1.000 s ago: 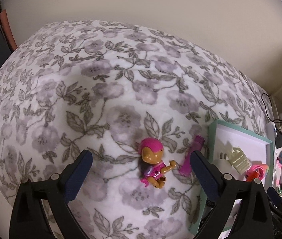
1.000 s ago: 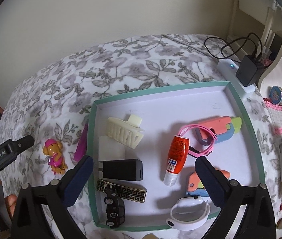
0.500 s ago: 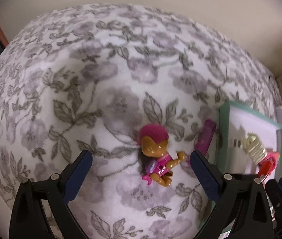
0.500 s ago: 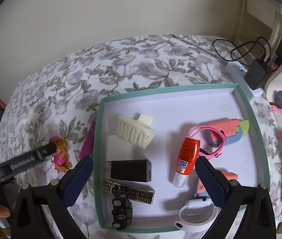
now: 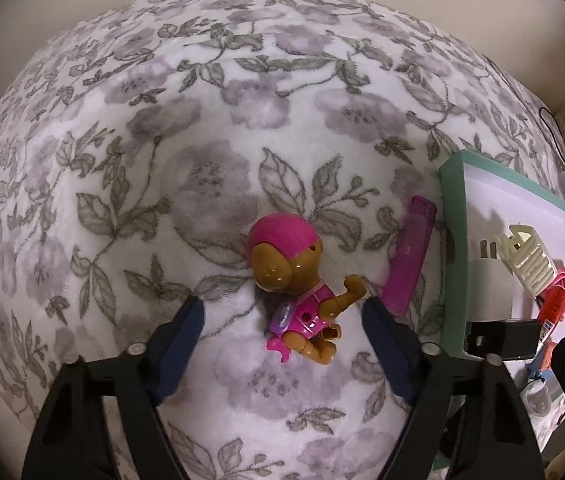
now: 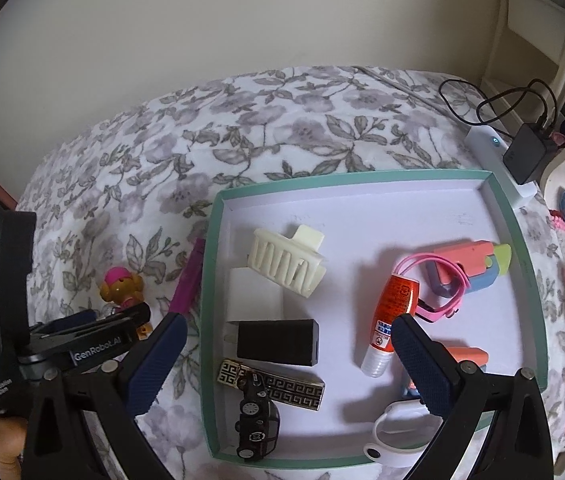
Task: Organize rigid objects
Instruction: 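Grasp the pink toy figure with the left gripper while the right moves toward the purple lighter, then close the right gripper on the purple lighter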
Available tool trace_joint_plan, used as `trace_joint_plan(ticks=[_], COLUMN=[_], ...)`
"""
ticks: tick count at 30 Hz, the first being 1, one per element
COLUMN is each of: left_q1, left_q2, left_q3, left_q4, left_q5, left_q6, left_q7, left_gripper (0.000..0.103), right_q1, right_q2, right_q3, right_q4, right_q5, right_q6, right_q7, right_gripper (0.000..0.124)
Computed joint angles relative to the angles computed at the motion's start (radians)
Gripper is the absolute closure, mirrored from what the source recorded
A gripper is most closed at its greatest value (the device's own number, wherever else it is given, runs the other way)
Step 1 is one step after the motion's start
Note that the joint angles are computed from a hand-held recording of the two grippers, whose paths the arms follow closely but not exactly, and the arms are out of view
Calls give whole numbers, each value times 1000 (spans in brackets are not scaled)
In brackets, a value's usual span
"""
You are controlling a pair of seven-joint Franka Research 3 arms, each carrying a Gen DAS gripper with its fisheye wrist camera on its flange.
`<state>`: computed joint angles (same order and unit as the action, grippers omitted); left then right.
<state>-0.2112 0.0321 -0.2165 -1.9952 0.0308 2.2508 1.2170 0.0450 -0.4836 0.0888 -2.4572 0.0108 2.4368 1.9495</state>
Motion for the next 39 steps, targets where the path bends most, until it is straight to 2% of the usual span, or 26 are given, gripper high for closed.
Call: trace_joint_plan(ticks=[1,3,7,9,11,16,22,27,30,39], left_q1=[1,3,-3,-3,-2,4,34,56,78,120], left_q2=[-2,2,15,20,29,36,54,62,61,49], left_q3=[0,0,-6,-6,-5,0,14,24,31,50], left_q4=[-3,1,13,15,18,23,34,42,38,15], left_q5=[-12,-25,-34,-39,-42,-25,-67,-62,-103,-130], left_q6=[3,5,5,4,9,18,18,22,33,50], left_q7=[11,29,47,51,50,34,37,32,49,68], left_gripper=[26,39,50,60,63,64,64,64,64,64], right_q1=[1,0,3,6,11,32,51,88,107,138], right_q2=[-1,0,2,4,12,46,108,173,207,281], right_q3=[0,4,4,2,1,-7,8,-7,-15,-8], right_q4=[0,0,-1,-1,2,20,69,114,136,204], right_q5=[0,-4,-6,0,8,45,46,87,119,89], right_q6=[4,7,18,26,38,71,101,106,96,51], right_q7=[0,3,3,2,1,-18,-13,-27,-40,-50], right_gripper=[21,21,21,21,21,21,22,37,47,71])
